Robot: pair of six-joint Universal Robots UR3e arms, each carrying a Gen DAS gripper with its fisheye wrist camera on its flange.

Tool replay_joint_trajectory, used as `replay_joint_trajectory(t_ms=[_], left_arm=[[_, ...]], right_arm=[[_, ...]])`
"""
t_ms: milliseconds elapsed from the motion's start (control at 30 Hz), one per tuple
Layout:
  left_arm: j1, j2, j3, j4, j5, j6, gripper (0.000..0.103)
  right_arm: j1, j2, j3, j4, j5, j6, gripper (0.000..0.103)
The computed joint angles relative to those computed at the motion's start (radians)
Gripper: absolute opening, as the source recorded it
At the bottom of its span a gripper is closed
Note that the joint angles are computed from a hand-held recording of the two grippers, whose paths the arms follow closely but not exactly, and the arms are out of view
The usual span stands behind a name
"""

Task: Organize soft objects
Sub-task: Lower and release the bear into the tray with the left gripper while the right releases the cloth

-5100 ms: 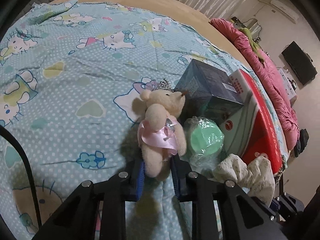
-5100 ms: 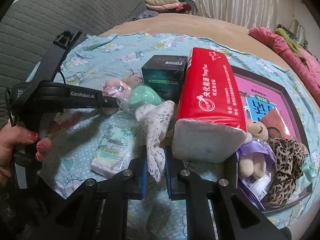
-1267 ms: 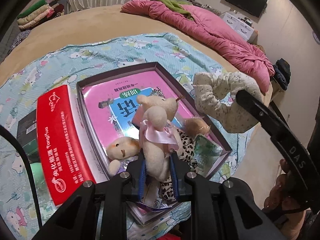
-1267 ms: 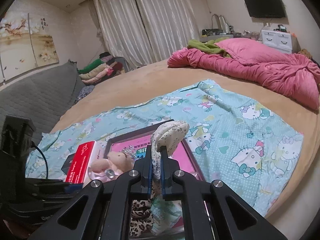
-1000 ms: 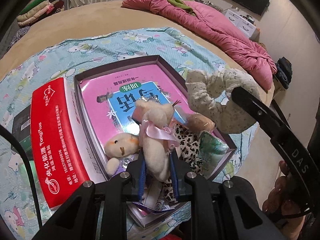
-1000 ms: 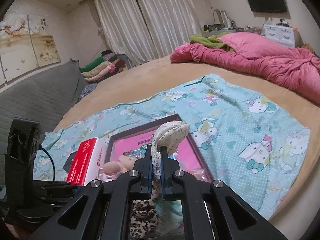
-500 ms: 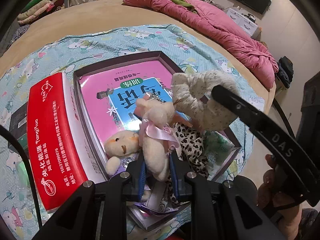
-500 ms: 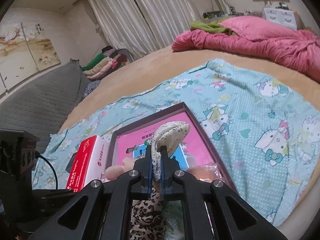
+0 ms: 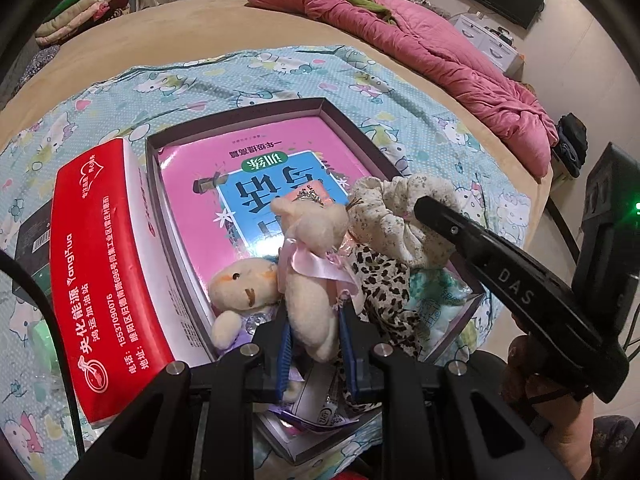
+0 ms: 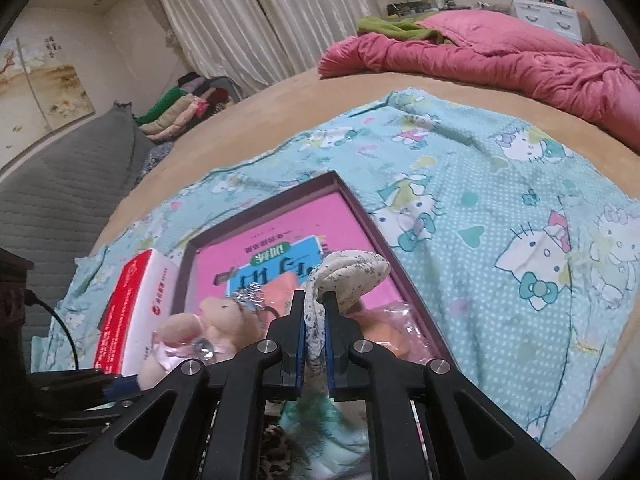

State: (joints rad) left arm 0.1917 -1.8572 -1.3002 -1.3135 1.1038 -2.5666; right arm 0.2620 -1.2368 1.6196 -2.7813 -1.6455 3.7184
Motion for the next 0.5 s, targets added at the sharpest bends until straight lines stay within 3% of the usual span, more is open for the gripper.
replay_joint_trajectory(t_ms=[233, 500], left_arm=[[-0.001, -0.005, 0.006, -0.004, 0.001, -0.003, 0.022], [0.003, -0.009, 0.013, -0.012, -0.005, 0.0, 0.022]], right_arm=[[0.015, 0.011, -0.019, 0.046, -0.043, -0.014, 0.01], [0.027, 0.024, -0.04, 0.08, -0.08, -0.023, 0.018]])
